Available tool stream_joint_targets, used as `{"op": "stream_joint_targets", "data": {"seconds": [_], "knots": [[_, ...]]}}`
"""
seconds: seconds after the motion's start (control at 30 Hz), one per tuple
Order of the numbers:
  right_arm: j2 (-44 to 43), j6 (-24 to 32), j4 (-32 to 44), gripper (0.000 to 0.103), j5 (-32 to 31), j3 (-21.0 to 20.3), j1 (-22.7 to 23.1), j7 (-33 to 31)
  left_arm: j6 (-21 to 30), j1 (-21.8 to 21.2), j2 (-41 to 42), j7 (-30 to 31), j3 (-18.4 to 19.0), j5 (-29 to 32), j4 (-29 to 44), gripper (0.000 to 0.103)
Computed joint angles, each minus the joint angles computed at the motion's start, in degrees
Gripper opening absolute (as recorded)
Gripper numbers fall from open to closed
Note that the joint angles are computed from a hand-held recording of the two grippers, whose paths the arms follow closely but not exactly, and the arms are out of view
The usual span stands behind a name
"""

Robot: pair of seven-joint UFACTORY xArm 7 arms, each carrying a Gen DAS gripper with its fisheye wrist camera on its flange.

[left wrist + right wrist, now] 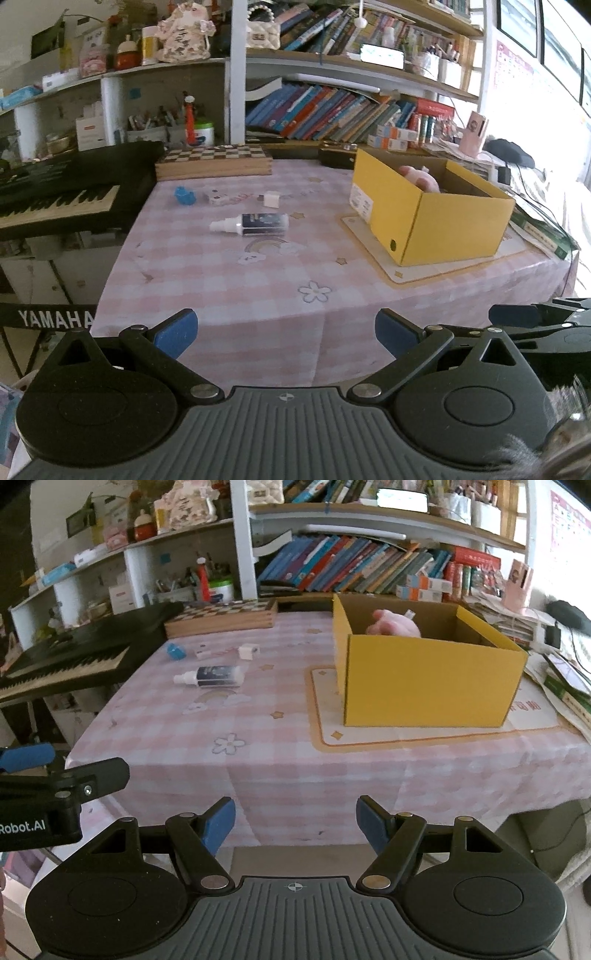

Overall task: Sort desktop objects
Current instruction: 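Move both tools toward the white bottle and white charger cube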

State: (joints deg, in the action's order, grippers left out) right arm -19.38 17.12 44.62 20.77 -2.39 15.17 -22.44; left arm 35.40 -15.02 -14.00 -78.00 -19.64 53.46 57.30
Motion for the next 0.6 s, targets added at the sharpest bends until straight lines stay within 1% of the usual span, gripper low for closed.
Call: {"op": "stream_joint_targets", "data": {"seconds": [0.17, 0.6], "knots": [[0.61, 0.05, 0.63, 0.074, 0.81, 0.15, 1.24, -1.05, 0.13, 0.59, -1.73, -0.51, 0.13, 0.04, -1.41, 0.103], [2.29, 0.31, 2.46, 0.074, 4.62, 0.28, 3.9, -5.32, 1.29, 3.15, -4.68, -0.95, -1.18, -0.66, -3.26, 0.103]]}}
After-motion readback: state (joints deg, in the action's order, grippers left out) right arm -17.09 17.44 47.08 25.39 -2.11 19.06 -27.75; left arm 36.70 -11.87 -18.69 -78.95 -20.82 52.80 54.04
